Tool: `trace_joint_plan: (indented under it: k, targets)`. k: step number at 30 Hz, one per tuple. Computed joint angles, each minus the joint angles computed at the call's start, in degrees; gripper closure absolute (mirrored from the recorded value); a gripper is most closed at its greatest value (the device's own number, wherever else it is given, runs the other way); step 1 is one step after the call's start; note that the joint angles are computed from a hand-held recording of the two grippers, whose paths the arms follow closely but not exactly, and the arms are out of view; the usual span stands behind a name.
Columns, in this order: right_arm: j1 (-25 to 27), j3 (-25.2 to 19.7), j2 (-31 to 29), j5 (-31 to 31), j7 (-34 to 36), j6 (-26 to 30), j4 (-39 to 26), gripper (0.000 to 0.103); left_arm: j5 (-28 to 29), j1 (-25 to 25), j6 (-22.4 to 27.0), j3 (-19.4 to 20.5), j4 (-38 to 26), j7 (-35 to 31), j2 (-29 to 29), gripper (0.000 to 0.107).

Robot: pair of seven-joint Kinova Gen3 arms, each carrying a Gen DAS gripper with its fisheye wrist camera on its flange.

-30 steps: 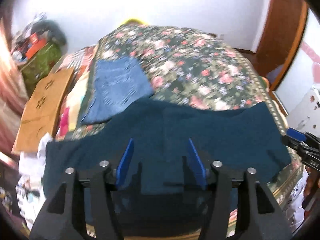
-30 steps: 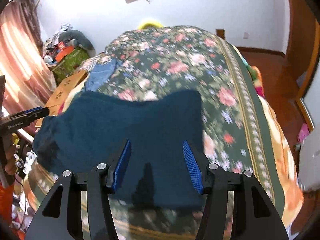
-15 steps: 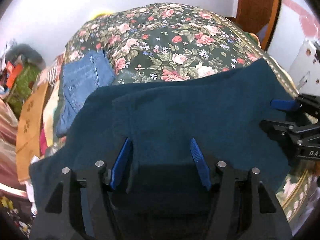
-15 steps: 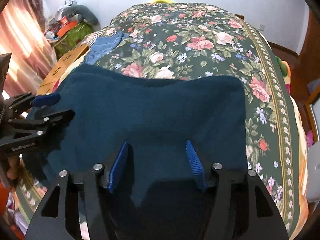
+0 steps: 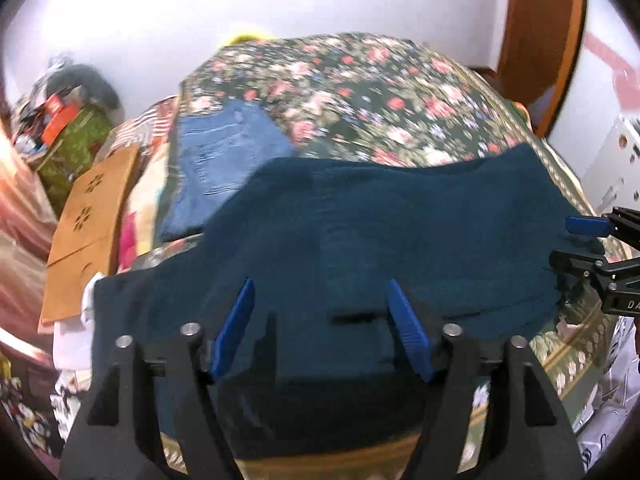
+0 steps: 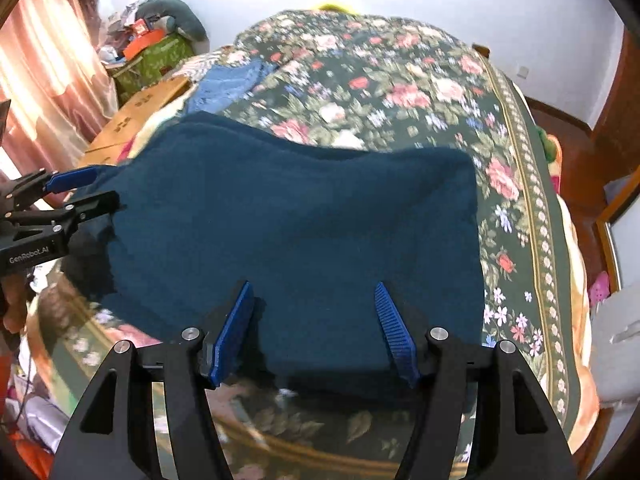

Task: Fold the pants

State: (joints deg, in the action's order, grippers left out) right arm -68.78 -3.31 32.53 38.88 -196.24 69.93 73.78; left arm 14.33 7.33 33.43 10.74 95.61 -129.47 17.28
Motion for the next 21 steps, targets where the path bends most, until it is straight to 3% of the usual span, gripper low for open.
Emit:
trace_joint_plan:
  k: [3, 7, 13, 21]
  targets:
    - [-0.77, 0.53, 1.14, 1.51, 2.38, 2.03, -4.01, 0.043, 3.99, -3.99, -1.92, 0.57, 2.01, -3.48, -2.32, 0.025]
    - [-1.24, 1.62, 3.23, 3.13, 6.17, 2.55, -9.74, 0.041, 9.81, -8.98, -0.56, -0.06, 1.79, -7.50, -3.16, 0.011]
    - [-0.61, 3.67, 7.70, 2.86, 12.36, -0.92, -18.12, 0.036, 12.58, -14.36, 7.61, -4.13, -3.41, -5.32, 0.03, 0.009]
    - [3.51, 4.59, 15.22, -6.21, 22.59, -5.03, -28.55, 0.036, 12.88, -22.78, 21.18, -6.96, -11.87, 1.28, 8.84, 0.009]
